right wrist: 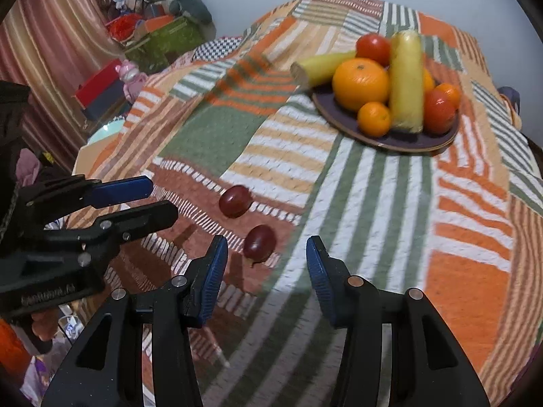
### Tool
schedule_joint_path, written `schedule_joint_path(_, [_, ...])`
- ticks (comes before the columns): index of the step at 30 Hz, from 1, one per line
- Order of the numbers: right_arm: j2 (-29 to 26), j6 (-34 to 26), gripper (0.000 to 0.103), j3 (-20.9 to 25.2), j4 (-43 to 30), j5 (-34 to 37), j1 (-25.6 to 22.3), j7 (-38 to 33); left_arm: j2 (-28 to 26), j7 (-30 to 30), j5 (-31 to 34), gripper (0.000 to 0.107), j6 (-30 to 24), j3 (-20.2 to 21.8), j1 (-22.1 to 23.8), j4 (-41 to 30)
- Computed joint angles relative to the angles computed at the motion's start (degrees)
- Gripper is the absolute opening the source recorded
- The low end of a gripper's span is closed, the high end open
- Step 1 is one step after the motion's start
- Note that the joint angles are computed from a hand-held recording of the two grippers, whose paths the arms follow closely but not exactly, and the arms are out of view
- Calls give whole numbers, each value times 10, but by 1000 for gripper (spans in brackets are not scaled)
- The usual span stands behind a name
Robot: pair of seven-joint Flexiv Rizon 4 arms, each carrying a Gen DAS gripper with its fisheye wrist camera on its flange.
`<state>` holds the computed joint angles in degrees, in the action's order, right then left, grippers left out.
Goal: Organize fruits
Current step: 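Grasp a dark red date with the left gripper while the right gripper grasps the other date, then carry both dates to the plate edge beside the mandarins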
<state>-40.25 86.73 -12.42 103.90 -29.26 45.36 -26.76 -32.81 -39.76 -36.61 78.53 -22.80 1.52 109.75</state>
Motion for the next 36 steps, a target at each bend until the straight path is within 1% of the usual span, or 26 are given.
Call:
schedule_joint_path(1, [-3, -9, 45, 19, -9, 3, -13, -9, -1, 2, -2, 42, -1, -3, 3, 1])
schedule_joint_path(3, [-10, -22, 44, 37, -22, 8, -25, -15, -2, 7, -6, 42, -1, -9, 7, 3])
schedule_joint_path(4, [-13, -25, 41, 50, -27, 11, -35, -21, -3, 9, -8, 41, -1, -12, 9, 2])
schedule_joint_path(5, [-16, -25, 37, 54, -29, 13, -38, -22, -4, 15, -12, 41, -1, -19, 13, 2])
schedule_joint_path(6, [-17, -24, 35, 55, -30, 15, -39, -22, -5, 17, -13, 41, 0, -20, 13, 1])
schedule_joint_path(7, [-18, -21, 30, 53, -29, 16, -38, -20, -7, 18, -13, 41, 0, -21, 11, -1])
schedule_joint_path(8, [-18, -18, 23, 50, -28, 16, -37, -20, -10, 18, -12, 41, -2, -19, 8, -6])
schedule_joint_path(9, [-17, -18, 19, 51, -27, 17, -39, -22, -12, 16, -9, 41, -4, -16, 4, -10])
schedule_joint_path(11, [-16, -5, 19, 59, -23, 24, -47, -28, -19, 9, -2, 41, -13, -6, -6, -22])
schedule_joint_path(13, [-8, 10, 19, 35, -8, 26, -30, -20, -25, 5, 4, 41, -18, -1, -12, -32])
schedule_joint_path(17, [9, 43, 19, 3, 25, 41, -11, -14, -44, -17, 32, 41, -31, 27, -40, -60])
schedule_joint_path(20, [24, 62, 19, -45, 55, 55, 24, -11, -59, -38, 55, 39, -44, 45, -57, -84])
schedule_joint_path(22, [32, 71, 19, -79, 75, 67, 49, -12, -67, -47, 69, 30, -46, 53, -65, -95])
schedule_joint_path(24, [39, 76, 19, -102, 88, 80, 66, -16, -76, -62, 85, 26, -45, 65, -76, -107])
schedule_joint_path(25, [41, 79, 19, -114, 96, 88, 75, -17, -79, -68, 90, 21, -43, 67, -78, -111])
schedule_joint_path(27, [44, 86, 19, -129, 107, 104, 85, -23, -81, -73, 100, 19, -42, 65, -77, -114])
schedule_joint_path(31, [47, 90, 19, -151, 122, 136, 100, -35, -77, -75, 105, 18, -41, 53, -68, -114])
schedule_joint_path(36, [47, 99, 19, -166, 124, 165, 101, -53, -77, -80, 102, 18, -47, 44, -66, -131])
